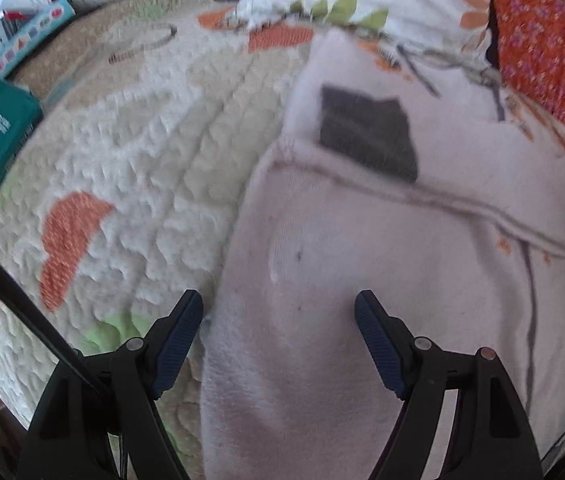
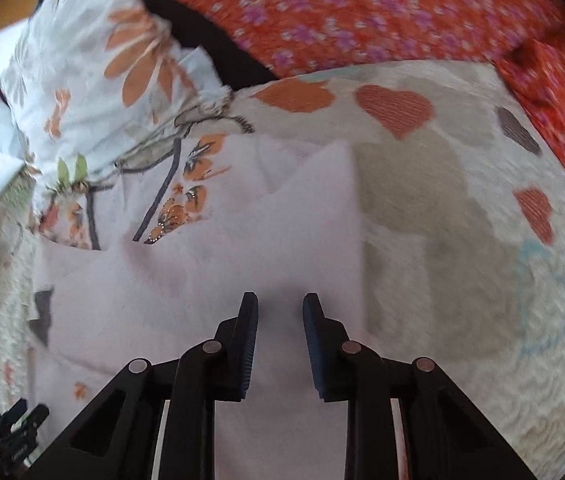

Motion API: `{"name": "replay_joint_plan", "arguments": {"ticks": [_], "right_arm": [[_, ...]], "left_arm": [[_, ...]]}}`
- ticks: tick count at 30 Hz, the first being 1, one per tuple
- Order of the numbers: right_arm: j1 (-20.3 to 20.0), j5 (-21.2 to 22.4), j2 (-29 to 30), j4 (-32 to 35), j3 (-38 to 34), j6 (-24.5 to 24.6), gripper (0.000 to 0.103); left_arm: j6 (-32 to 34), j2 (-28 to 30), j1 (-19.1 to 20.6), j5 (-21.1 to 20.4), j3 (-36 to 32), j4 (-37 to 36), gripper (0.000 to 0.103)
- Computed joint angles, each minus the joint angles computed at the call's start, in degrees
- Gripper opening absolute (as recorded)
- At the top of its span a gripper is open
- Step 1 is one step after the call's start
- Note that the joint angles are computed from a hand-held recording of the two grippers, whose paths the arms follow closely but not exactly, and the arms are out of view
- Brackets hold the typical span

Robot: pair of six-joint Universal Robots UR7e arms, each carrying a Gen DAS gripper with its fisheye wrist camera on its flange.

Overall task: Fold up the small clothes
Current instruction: 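Move both grippers to the grey ribbed hem of the cardigan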

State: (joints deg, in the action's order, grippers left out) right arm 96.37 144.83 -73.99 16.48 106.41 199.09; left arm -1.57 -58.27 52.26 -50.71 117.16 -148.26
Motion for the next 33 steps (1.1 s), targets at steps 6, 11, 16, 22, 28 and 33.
{"name": "replay_joint_plan", "arguments": {"ticks": [6, 11, 16, 22, 28, 33], "right_arm": [[-2.7, 3.3, 4.5, 0.1, -4.6, -1.9, 0.030], [-0.4, -2.0, 2.2, 4.9, -3.0, 3.2, 0.035], [6.4, -5.7, -3.1, 5.8, 4.7, 8.6, 0.042], [16.3, 3.8, -4.5, 8.6, 14.8, 25.4, 0.049], [16.4, 1.5, -10.4, -1.2, 27.9, 35.4, 0.050], [17.9, -0.5, -7.8, -6.5, 29.9, 34.7, 0.052]], "left_arm": [[0.7, 0.3, 0.5, -1.3, -0.5, 0.3, 0.095], [1.0, 1.4, 0.3, -1.1, -0.7, 0.5, 0.103], [1.5, 1.0, -0.1, -0.6, 0.3, -0.3, 0.103], [1.0, -6.6, 1.8, -8.8, 2.0, -0.7, 0.054], [-3.0, -14.8, 5.3, -7.5, 5.0, -1.8, 0.061], [-2.3, -17.8, 7.8, -9.8, 7.9, 0.6, 0.062]]}}
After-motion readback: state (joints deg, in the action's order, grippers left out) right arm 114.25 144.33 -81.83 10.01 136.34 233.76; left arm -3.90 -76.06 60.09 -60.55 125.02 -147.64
